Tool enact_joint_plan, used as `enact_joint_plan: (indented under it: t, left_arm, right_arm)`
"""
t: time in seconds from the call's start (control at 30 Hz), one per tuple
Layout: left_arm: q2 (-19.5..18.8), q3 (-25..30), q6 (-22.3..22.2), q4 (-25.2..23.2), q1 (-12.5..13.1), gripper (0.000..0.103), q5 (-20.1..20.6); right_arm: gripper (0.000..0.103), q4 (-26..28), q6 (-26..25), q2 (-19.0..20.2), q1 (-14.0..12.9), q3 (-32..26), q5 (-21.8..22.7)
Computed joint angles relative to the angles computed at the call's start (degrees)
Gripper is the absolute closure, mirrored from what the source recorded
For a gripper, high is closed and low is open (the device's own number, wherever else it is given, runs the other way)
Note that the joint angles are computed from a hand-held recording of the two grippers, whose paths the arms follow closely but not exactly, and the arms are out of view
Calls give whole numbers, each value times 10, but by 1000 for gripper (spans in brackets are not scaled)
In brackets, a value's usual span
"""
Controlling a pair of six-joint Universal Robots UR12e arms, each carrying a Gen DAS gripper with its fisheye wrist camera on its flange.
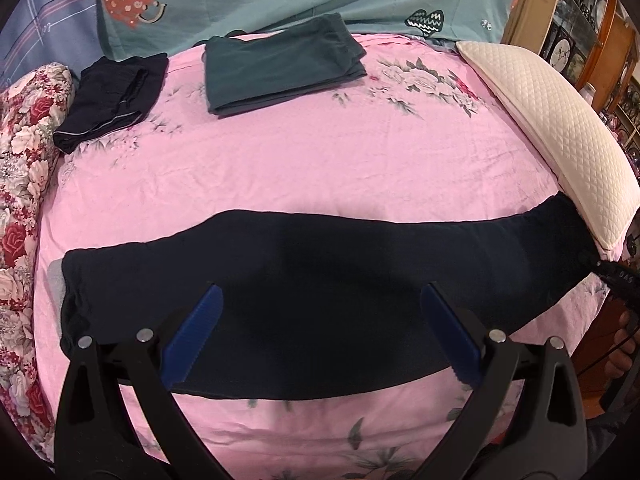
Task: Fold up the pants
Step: 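Fold the cuffs over toward the waistband with the right tool and release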
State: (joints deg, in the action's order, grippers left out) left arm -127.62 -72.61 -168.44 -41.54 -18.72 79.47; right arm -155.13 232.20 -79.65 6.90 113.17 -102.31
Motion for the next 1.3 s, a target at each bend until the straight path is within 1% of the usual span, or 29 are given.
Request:
enact_joint_plan:
  t: [0.1,0.17,0.27,0.4,0.47,0.57,0.6,0.67,0.73,0.8,0.83,0.87,0.93,0.97,1.0,1.07,1.13,1.17,1.2,1.23,1.3]
  left_arm:
    - [4,-8,-13,14,13,2,3]
    - [7,-12,-30,19,23,2,5]
    - [10,-20,-62,23,41,2,7]
    - [18,-36,-96,31,62,2,10]
    - [21,-42,-101,32,70,2,15]
    - [27,-54,-109,33,82,2,20]
    - [29,-57,-112,33,86,2,20]
    - [32,-62,-113,36,90,2,22]
    - [33,-66,-113,39,93,2,25]
    - [33,-66,-117,35,96,2,22]
    - [32,-66,-119,31,96,2,22]
    - [31,-65,-118,28,97,2,20]
    - [31,-66,-112,31,96,2,15]
    - [32,-67,-110,32,95,2,13]
    - [31,-67,-104,31,94,2,10]
    - [29,-63,-98,28,93,2,8]
    - [29,-62,-99,30,93,2,6]
    - [28,-61,-103,33,93,2,5]
    - [27,-60,-106,32,93,2,3]
    - [26,-59,-109,31,94,2,1]
    - [25,-58,-115,30,93,2,1]
  right_arm:
    - [88,0,-48,16,22,-41,-29]
    - [88,-5,-75,31,34,-68,-36]
    - [88,-27,-128,66,55,-113,-32]
    - [88,-16,-207,123,83,-178,-13]
    - [88,8,-249,154,96,-207,6]
    - [88,69,-294,190,112,-241,29]
    - [88,83,-305,197,117,-248,36]
    - [88,88,-329,202,127,-253,25]
    - [88,86,-333,201,129,-257,31]
    - [88,83,-343,201,131,-259,24]
    - [88,86,-349,203,133,-262,19]
    - [88,100,-351,208,133,-270,23]
    - [81,152,-366,222,133,-290,44]
    - [72,158,-381,226,136,-292,44]
    - [63,151,-400,226,139,-292,41]
    - [62,151,-420,220,138,-295,63]
    - [62,109,-412,203,127,-278,118]
    - [62,84,-398,195,120,-267,143]
    - [62,50,-366,185,109,-252,166]
    - [62,29,-338,181,103,-245,174]
    - [62,-11,-262,175,83,-228,201]
